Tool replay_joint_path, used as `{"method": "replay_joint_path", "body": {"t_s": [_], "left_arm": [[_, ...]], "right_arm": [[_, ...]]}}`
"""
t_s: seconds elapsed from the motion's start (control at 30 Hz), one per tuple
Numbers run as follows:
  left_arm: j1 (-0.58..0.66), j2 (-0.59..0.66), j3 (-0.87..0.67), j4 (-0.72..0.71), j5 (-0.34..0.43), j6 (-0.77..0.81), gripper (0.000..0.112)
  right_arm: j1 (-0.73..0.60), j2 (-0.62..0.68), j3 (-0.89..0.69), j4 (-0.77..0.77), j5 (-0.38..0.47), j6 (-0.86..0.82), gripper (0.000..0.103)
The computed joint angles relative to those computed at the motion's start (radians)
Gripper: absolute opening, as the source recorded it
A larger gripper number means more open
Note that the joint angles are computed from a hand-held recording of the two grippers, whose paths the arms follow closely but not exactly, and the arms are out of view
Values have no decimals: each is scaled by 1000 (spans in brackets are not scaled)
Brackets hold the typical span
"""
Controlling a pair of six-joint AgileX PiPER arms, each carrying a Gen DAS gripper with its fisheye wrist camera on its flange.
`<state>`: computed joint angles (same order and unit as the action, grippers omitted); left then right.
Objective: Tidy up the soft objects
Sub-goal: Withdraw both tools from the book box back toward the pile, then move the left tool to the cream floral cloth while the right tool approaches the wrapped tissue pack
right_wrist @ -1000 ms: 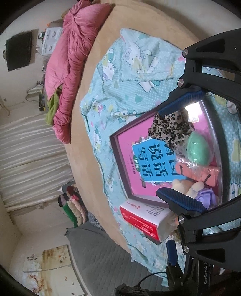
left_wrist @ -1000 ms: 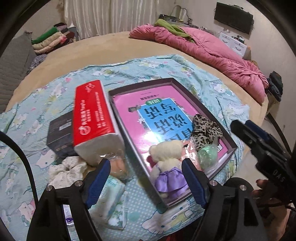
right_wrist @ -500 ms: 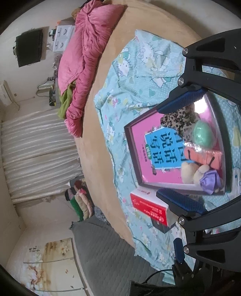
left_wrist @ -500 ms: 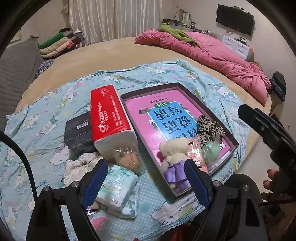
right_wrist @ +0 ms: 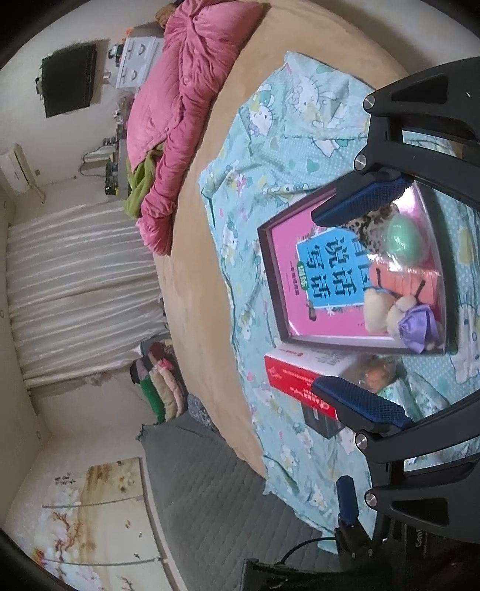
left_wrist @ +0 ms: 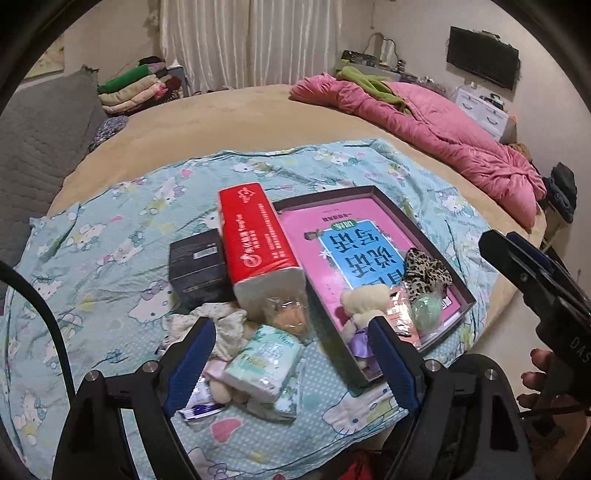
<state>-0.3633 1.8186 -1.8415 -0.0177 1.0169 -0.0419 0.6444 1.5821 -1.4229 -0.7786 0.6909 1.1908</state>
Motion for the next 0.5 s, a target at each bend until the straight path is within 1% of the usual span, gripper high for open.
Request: {"method": "replay_joint_path", "body": {"t_s": [0.3, 0.43, 0.5], "left_arm": [[89, -54, 36, -41, 2, 31, 84], [124, -85, 55, -22, -26, 41, 84], [152, -91, 49, -26, -24, 45, 84]], "right_arm": [[40, 22, -73, 15, 47, -42, 84], [63, 41, -118, 12, 75, -60, 84], [70, 47, -135, 23, 74, -77, 84]]}}
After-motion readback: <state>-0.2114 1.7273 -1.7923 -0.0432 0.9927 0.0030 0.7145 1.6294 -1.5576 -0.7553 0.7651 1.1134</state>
